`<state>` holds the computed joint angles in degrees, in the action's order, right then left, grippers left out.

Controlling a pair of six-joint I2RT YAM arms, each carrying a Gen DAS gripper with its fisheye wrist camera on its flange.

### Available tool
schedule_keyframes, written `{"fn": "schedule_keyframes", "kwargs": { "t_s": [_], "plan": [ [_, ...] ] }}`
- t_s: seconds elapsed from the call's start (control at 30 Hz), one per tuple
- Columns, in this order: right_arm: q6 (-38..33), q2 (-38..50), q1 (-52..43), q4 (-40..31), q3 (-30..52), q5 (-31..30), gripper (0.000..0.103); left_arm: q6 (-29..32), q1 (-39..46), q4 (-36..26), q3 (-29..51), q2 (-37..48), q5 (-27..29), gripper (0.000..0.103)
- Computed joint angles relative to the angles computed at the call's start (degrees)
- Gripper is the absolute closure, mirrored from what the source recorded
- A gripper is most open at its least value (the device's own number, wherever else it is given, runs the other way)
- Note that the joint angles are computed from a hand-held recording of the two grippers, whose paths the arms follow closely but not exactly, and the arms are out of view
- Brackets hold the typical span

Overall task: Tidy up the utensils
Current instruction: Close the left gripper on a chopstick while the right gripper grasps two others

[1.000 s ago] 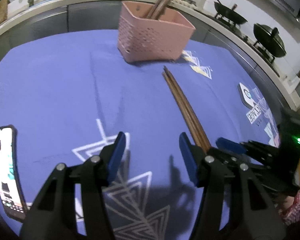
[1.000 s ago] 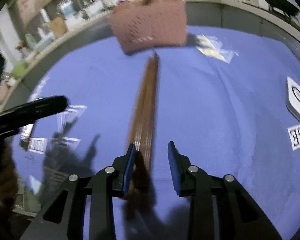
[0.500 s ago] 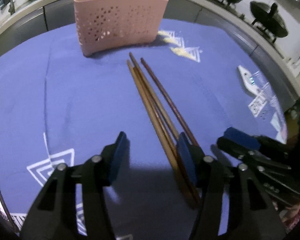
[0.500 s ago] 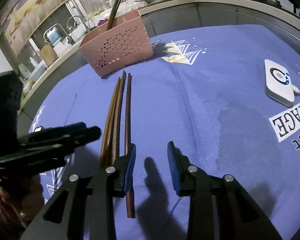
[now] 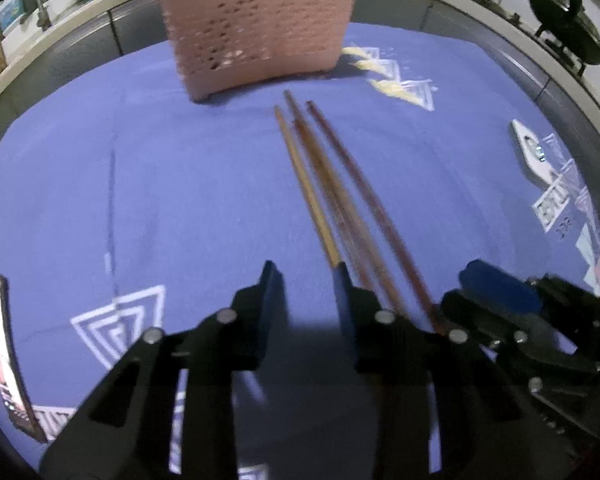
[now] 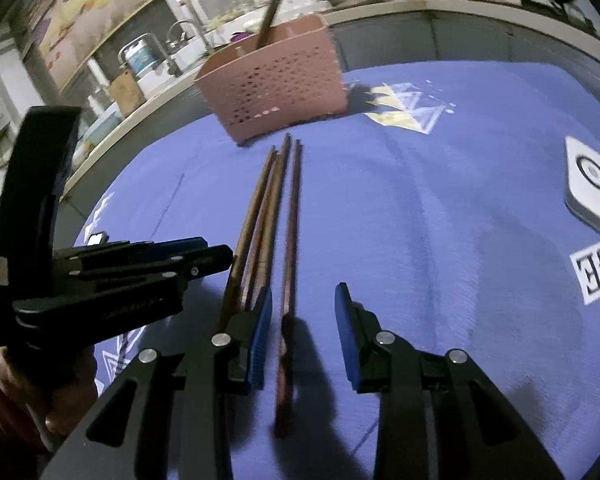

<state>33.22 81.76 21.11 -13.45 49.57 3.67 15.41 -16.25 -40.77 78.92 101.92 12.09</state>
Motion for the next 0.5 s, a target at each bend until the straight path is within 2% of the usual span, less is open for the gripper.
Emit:
{"fn": "schedule_keyframes", "kwargs": {
  "t_s": [0.1,0.23,0.4,0.5],
  "plan": [
    [-1.9,1.8,1.6,-0.8,2.0,2.0,0.07,0.4,0.7,-0.9,0.7,0.5,0.5,0.075],
    [-2.1,2.9,1.7,-0.9,3.1,2.6,0.07,-0.1,0.8,-4.9,4.0,2.1,4.3,0.075],
    [-2.8,4.8,1.2,-2.2,4.4,3.0,0.07,0.3,-0.6,-3.2,3.5,1.9,3.1,0.075],
    [-4.2,6.2,2.1,-2.2,5.2,4.0,0.07,-0.2,-0.7,-2.6,3.3,2.5,3.2,0.071]
  ]
}}
